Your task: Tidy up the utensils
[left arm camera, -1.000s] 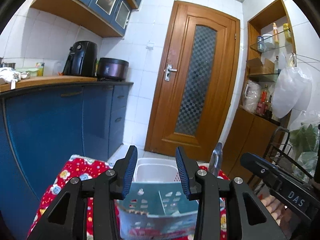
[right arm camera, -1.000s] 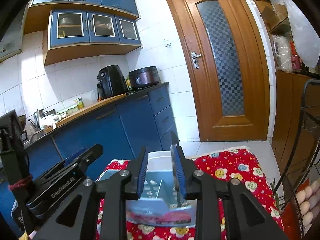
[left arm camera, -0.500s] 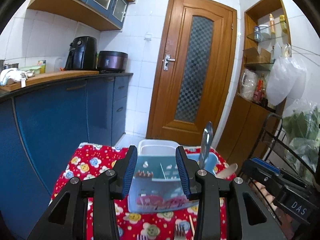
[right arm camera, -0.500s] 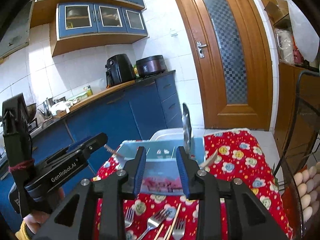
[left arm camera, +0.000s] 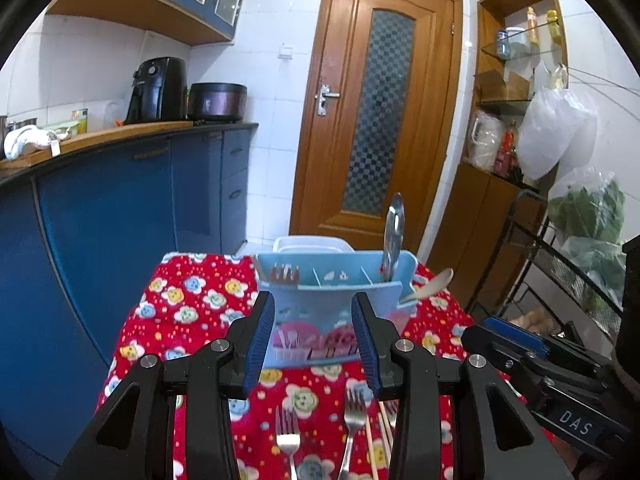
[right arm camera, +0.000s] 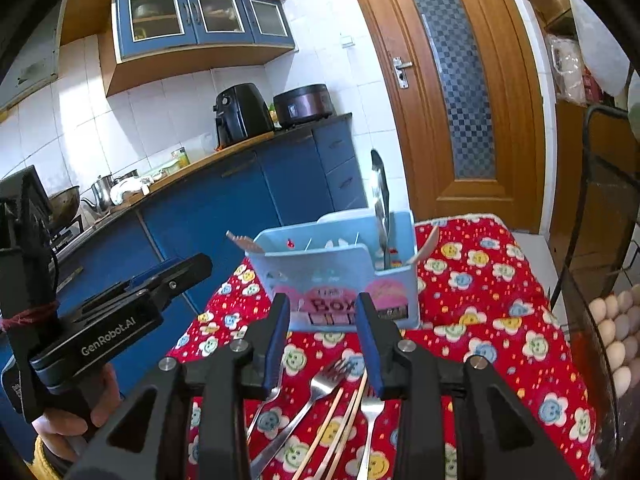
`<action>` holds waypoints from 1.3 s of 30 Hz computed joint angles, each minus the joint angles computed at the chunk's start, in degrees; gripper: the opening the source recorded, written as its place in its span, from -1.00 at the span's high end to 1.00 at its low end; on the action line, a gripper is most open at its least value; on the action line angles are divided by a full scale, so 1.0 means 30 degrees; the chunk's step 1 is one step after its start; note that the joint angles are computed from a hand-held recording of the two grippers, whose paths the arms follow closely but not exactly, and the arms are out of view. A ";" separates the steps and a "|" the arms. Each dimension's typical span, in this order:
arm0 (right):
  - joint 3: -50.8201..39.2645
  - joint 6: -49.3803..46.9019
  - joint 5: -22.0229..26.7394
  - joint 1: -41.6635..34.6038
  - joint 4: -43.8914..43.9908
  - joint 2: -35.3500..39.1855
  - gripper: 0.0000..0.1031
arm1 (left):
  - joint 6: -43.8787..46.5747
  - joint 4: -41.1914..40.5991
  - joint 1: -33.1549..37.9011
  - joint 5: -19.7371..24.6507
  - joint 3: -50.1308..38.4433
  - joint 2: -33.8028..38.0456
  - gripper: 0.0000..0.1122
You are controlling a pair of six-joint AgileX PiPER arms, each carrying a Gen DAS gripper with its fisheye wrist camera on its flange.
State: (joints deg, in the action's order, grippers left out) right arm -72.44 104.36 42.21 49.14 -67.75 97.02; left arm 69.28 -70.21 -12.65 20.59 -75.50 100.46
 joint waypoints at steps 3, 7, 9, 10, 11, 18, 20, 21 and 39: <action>0.0222 0.0365 0.0126 0.0219 0.0137 0.0043 0.28 | 0.0236 -0.0065 0.0200 0.0245 0.0486 -0.0298 0.27; 0.0667 0.0778 -0.0187 0.0302 0.0503 -0.0012 0.29 | 0.0325 0.0048 0.0445 0.0497 0.1119 -0.0620 0.27; 0.0843 0.1039 -0.0166 0.0366 0.0537 -0.0011 0.29 | 0.0068 0.0348 0.0532 0.0555 0.1264 -0.0685 0.27; 0.0961 0.1188 -0.0155 0.0399 0.0565 -0.0027 0.28 | 0.0019 0.0390 0.0587 0.0584 0.1398 -0.0737 0.27; 0.1048 0.1292 -0.0143 0.0436 0.0601 -0.0048 0.28 | -0.0027 0.0441 0.0685 0.0692 0.1391 -0.0717 0.27; 0.1788 0.1810 -0.0074 0.0669 0.0755 -0.0342 0.28 | -0.0016 0.0436 0.1029 0.1010 0.1906 -0.0880 0.27; 0.2008 0.1897 -0.0113 0.0652 0.0850 -0.0385 0.28 | -0.0022 0.0552 0.1037 0.1019 0.2060 -0.0912 0.27; 0.2158 0.1933 -0.0225 0.0603 0.0939 -0.0407 0.28 | -0.0065 0.0677 0.1041 0.1028 0.2136 -0.0905 0.27; 0.4495 0.2374 -0.3668 -0.1501 0.2322 -0.0177 0.28 | -0.3774 0.4540 0.0275 0.1445 0.0943 0.1565 0.27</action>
